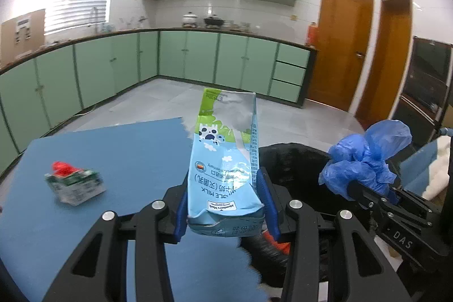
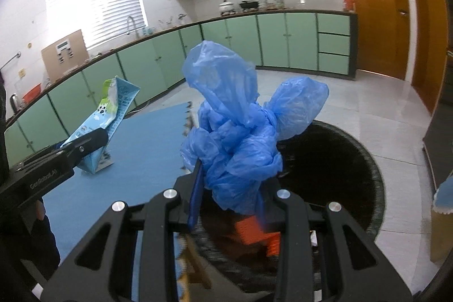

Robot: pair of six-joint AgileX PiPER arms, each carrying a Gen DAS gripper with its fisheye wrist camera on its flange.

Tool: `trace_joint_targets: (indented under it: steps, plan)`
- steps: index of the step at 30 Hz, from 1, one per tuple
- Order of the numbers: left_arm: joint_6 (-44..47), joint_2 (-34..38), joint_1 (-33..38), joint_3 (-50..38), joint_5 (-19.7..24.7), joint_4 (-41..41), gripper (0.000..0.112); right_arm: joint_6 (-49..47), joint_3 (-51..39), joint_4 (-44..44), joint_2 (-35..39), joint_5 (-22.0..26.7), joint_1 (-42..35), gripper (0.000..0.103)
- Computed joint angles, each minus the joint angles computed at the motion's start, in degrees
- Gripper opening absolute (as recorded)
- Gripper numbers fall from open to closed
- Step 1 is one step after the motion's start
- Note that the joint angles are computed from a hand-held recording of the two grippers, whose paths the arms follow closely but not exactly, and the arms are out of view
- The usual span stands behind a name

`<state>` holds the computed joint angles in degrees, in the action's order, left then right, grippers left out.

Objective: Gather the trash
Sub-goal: 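Carry the bags and milk carton over the bin and open both tools, then move both tools back to the green-white box on the mat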

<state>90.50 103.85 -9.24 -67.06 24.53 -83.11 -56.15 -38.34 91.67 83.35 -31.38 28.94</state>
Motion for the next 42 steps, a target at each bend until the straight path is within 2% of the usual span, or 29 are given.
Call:
trace_joint_targets:
  steps: [6,14,19,23,26,27,28,30,33,36,40,42]
  plan:
    - [1.9,2.3,-5.9,-1.4,-1.6,-2.9,0.043,5.3,5.5,-5.5,-3.2,1.6,-4.7,0.029]
    - [-3.2,8.0,-11.4,-6.9,-3.6,1.1,0.043,15.8,11.0,-17.3,-3.1,5.0,-12.8,0.029]
    - [-2.4,11.3,-14.4,-9.0,-5.9,0.2,0.043,25.7,12.5,-29.6,0.0,7.5,-19.0,0.029]
    - [-6.5,14.3,-16.0,-11.6,-6.8,3.7,0.043,35.7,13.3,-41.3,3.8,7.9,-22.6,0.031]
    - [-14.0,16.8,-17.0,-15.0,-6.4,10.7,0.043,37.5,12.4,-43.7,6.4,8.2,-23.8,0.039]
    - [-18.1,17.9,-17.3,-16.6,-5.5,14.7,0.044,36.7,12.3,-42.8,7.1,7.8,-23.9,0.05]
    - [-20.8,18.4,-17.5,-17.7,-5.1,17.0,0.045,36.6,12.3,-42.5,8.0,7.2,-23.8,0.053]
    - [-24.5,19.4,-17.5,-19.6,-3.5,20.2,0.056,35.6,12.3,-41.3,8.5,6.8,-23.5,0.063]
    - [-20.1,18.7,-16.5,-18.7,-3.2,16.2,0.061,35.0,13.7,-38.7,8.3,4.1,-22.0,0.077]
    - [-18.4,17.7,-15.0,-17.5,-2.7,14.3,0.062,34.3,14.9,-35.1,7.6,1.4,-20.0,0.09]
    - [-14.7,15.0,-12.6,-14.5,-3.1,10.9,0.065,32.7,15.5,-30.6,5.5,0.4,-16.8,0.091]
    - [-9.3,12.7,-10.6,-11.7,-3.5,6.6,0.066,31.1,15.0,-27.5,4.9,-0.7,-14.3,0.091]
